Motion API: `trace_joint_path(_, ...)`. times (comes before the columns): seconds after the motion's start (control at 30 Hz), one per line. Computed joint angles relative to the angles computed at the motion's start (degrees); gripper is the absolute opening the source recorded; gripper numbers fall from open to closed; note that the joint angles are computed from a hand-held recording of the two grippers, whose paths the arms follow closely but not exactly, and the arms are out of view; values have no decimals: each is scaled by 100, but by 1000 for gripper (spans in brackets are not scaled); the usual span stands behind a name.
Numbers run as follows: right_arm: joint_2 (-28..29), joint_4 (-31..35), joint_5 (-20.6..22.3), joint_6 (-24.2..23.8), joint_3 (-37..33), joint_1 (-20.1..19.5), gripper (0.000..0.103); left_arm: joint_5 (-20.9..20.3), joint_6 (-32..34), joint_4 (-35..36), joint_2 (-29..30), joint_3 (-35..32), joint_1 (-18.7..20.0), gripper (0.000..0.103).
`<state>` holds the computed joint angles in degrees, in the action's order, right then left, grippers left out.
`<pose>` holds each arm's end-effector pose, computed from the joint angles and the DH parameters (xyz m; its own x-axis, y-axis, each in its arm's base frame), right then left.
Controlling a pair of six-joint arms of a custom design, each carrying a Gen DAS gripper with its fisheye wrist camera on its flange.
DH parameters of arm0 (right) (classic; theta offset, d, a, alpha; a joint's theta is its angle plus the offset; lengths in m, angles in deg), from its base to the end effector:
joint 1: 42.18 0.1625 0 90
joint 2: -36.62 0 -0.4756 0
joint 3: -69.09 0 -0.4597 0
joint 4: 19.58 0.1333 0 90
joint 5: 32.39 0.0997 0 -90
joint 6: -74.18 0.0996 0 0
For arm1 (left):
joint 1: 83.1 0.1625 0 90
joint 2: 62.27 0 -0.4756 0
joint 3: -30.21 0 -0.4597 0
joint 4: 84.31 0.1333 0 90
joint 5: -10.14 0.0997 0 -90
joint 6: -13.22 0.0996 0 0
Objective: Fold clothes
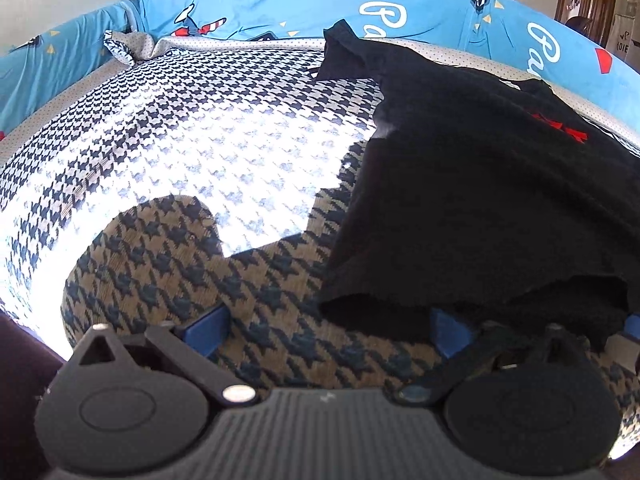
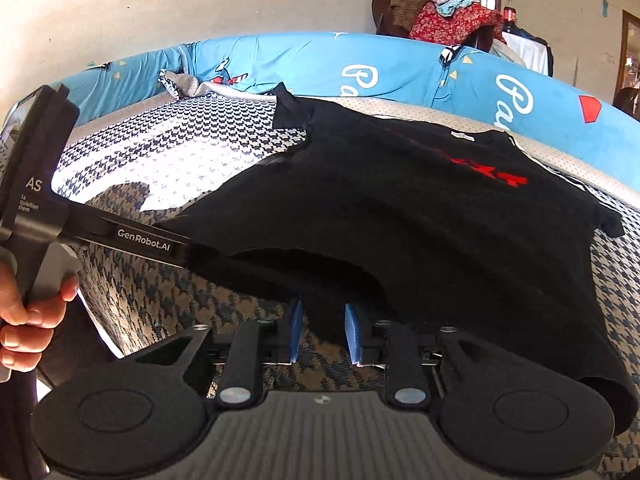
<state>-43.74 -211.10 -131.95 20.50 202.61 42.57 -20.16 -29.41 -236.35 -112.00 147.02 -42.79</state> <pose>0.0710 -0.5035 0.2727 -0.6239 -0.4065 0.6675 -0.7460 0.5642 -0.3537 -0.3014 -0.5433 0.0432 -0.7120 -0.1173 -0.6923 0.3770 0.7679 -0.5178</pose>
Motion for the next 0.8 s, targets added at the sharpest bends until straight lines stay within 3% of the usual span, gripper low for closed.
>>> trace_joint_path(0.2, 146, 171, -58, 303, -127, -36, 23, 285, -643, 461, -77, -3, 26, 103)
trace_joint_path(0.3, 98, 362, 0, 234, -102, -60, 28, 439, -994, 788, -111, -29, 24, 103)
trace_joint_path(0.43, -151, 945, 372, 173, -67, -134, 28, 619, -1288, 1138, -120, -61, -5, 103)
trace_joint_path(0.57, 91, -296, 340, -353, 81, -38, 28, 681, -1267, 1183, -114, -58, -26, 103)
trace_joint_path(0.63, 323, -870, 90, -600, 28, 46, 28, 670, -1267, 1166, -117, -55, -24, 103)
trace_joint_path(0.8, 667, -1202, -409, -956, -183, 160, 29, 752, -1505, 1312, -147, -54, -15, 103)
